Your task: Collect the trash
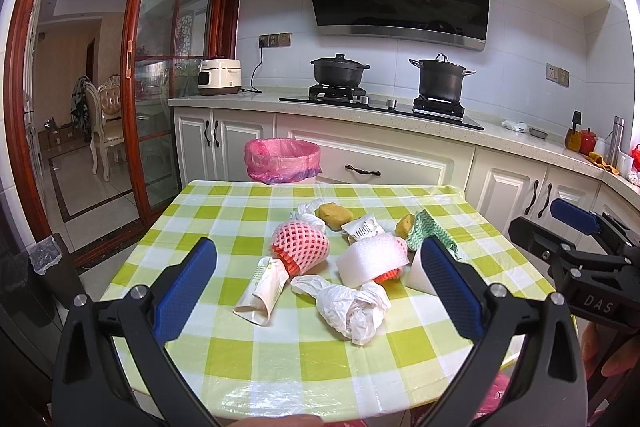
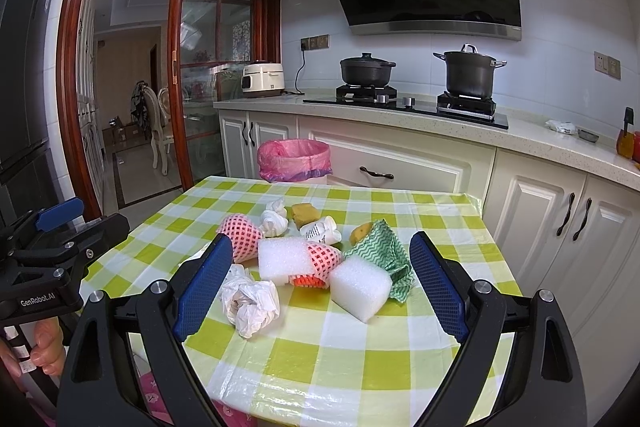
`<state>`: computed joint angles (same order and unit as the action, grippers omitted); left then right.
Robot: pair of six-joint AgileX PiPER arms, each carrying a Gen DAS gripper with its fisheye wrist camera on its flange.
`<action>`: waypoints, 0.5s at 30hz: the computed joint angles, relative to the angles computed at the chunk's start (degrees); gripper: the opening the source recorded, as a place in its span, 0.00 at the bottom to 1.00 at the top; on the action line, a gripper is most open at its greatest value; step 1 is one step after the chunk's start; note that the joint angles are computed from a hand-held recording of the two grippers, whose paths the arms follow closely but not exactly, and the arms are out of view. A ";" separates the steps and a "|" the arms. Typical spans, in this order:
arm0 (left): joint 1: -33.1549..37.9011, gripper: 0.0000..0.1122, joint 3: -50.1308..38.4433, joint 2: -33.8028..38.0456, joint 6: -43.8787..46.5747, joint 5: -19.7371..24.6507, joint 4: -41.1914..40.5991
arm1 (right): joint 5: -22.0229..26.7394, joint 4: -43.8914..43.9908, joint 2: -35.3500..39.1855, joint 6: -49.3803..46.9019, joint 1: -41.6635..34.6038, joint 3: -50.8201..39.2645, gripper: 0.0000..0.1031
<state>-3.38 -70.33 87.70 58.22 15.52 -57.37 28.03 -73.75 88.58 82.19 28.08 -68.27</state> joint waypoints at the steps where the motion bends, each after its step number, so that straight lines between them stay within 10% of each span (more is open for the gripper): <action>1: 0.04 0.88 -0.04 0.05 0.00 0.05 0.01 | 0.99 0.17 0.23 0.01 0.96 -0.50 0.82; 15: -0.40 0.88 -0.65 0.43 -1.51 0.33 1.27 | 1.51 0.81 0.23 -0.53 1.33 -0.90 0.82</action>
